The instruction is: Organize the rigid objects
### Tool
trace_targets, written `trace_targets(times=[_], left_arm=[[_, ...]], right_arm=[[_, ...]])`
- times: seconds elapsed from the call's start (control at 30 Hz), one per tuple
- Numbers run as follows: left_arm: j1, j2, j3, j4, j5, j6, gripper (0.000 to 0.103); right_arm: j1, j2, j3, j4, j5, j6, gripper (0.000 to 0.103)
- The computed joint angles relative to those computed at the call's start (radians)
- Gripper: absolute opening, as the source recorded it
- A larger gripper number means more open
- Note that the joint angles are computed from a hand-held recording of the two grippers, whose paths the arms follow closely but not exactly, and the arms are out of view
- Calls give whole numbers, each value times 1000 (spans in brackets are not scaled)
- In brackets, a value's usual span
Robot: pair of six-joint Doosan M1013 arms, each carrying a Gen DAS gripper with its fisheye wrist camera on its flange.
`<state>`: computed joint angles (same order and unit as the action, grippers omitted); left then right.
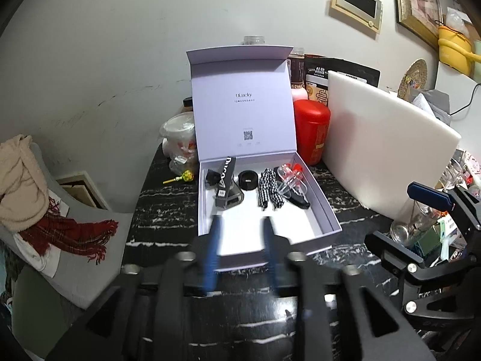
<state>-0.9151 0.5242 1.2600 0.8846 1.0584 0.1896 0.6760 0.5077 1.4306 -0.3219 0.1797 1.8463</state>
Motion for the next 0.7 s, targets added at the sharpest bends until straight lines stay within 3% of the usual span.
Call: trace_targets(times=[0.07, 0.1, 0.3, 0.7], left_arm=[[-6, -8, 20, 24, -13, -30, 96], [-12, -13, 34, 50, -16, -61, 103], [-16, -17, 51, 11, -1, -66, 103], [-13, -24, 76, -23, 4, -89, 103]], right_arm=[[2, -2, 8, -5, 1, 14, 88], [3, -3, 11, -3, 2, 16, 88], [7, -2, 22, 48, 16, -30, 88], [12, -3, 31, -20, 26, 45, 88]])
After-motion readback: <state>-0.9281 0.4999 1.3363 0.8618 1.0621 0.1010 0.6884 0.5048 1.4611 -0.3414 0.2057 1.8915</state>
